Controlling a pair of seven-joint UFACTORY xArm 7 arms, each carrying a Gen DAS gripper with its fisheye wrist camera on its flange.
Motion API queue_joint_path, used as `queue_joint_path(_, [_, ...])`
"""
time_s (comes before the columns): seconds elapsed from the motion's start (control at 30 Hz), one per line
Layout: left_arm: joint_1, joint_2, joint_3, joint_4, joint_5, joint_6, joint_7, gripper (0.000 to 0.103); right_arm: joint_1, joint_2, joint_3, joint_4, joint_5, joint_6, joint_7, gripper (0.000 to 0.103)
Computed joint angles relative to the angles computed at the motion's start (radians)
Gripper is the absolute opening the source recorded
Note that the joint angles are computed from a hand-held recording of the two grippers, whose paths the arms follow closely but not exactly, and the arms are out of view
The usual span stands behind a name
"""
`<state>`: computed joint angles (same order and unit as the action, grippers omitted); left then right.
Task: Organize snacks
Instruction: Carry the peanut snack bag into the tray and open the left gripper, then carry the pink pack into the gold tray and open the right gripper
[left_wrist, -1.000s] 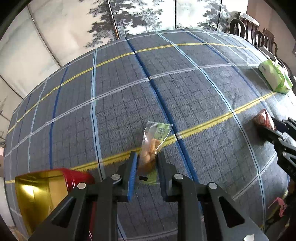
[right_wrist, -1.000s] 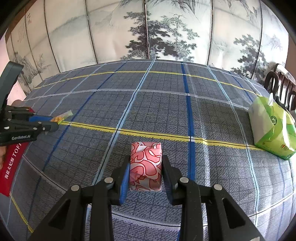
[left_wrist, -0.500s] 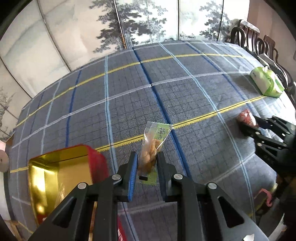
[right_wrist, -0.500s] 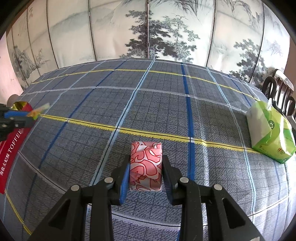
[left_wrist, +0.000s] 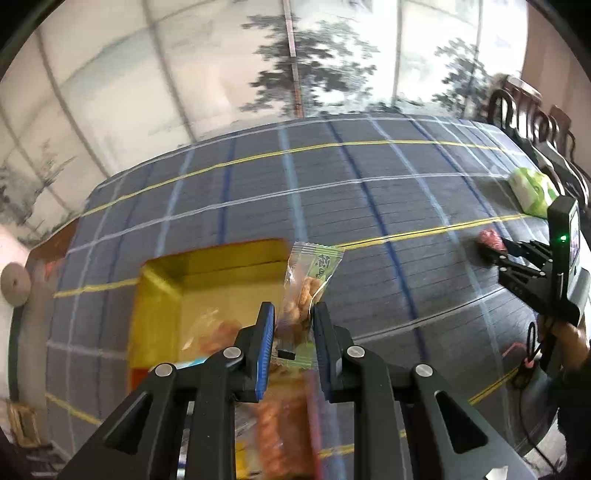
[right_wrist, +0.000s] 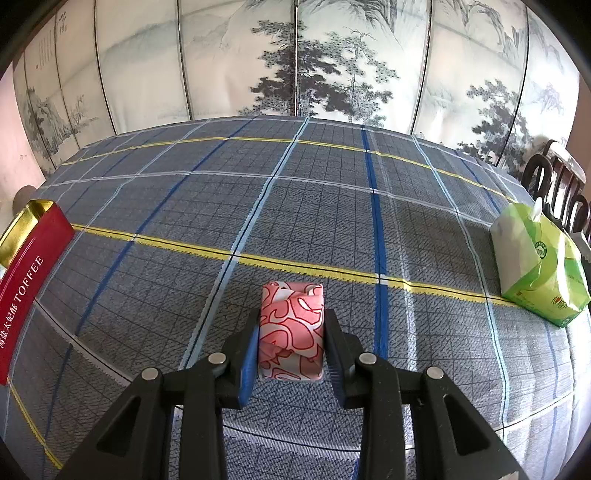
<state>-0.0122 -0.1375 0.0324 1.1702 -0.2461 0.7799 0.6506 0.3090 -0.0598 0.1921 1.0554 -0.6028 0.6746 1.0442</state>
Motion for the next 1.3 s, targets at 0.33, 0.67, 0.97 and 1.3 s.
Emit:
queue_joint_path(0.33, [0.087, -0.003, 0.053, -0.035, 0.043, 0.003, -0.024, 0.019, -0.001, -0.003, 0.0, 0.001, -0.001, 0.007, -0.007, 0.032])
queue_joint_path(0.67, [0.134, 0.006, 0.071, -0.055, 0.034, -0.033, -0.018, 0.019, -0.002, -0.004, 0.002, 0.004, -0.009, 0.025, -0.004, 0.032])
queue_joint_path(0.97, [0.146, 0.013, 0.072, -0.094, 0.041, -0.076, -0.004, 0.019, 0.016, 0.02, 0.01, 0.052, -0.014, 0.108, 0.021, 0.031])
queue_joint_path(1.3, [0.152, 0.02, 0.075, -0.109, 0.031, -0.1, 0.012, 0.022, 0.069, 0.054, 0.019, 0.131, -0.014, 0.159, 0.048, 0.031])
